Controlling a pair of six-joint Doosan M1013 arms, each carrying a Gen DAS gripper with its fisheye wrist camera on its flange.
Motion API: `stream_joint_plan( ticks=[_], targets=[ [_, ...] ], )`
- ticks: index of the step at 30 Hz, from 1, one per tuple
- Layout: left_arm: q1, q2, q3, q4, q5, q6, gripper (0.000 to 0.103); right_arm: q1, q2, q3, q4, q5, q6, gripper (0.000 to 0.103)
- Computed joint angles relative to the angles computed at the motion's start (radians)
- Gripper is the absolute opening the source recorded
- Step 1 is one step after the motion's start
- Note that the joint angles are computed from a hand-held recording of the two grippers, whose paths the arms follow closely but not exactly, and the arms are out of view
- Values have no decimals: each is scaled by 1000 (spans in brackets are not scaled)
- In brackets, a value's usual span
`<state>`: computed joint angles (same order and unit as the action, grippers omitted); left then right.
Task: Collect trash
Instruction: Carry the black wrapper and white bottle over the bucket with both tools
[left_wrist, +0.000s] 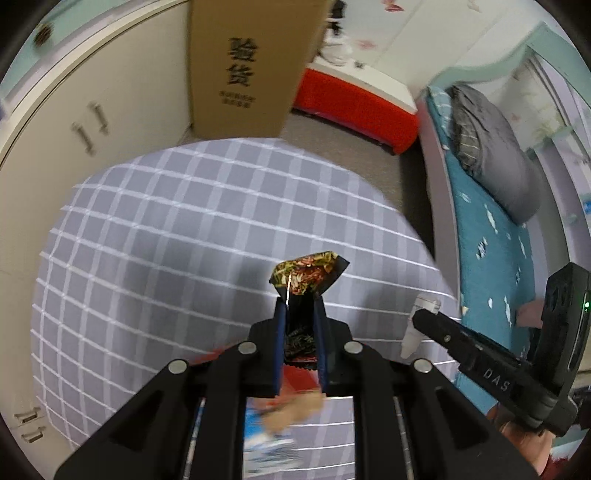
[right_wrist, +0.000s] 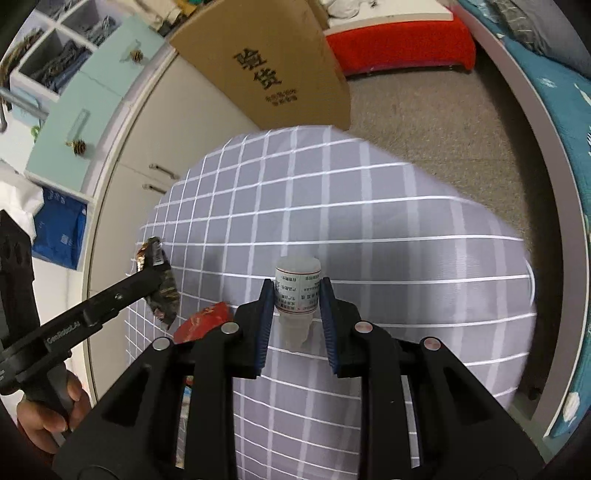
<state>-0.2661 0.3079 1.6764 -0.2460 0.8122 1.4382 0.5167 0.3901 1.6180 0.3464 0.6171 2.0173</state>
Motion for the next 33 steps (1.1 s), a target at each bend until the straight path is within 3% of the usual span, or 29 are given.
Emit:
stream_joint_plan(
  ticks=[10,19,23,29,33],
  targets=[
    [-190,51,-82,-20,17,-18,13,-146,-177,219,13,-68,-7,25],
    [-341,140,-182,-57,59,-17,14,-300,-300,362,-4,-53,-12,25],
    [-386,171,-219,-54,78,-20,14,-345,-326,394,18,-49,-45,25],
    [-414,197,-255,-47,95,-28,14,-389,-333,407,101,-39,-142,26],
    [-424,206,-270,-35,108,-46,14,-400,-331,408,116,-37,-161,46]
  ],
)
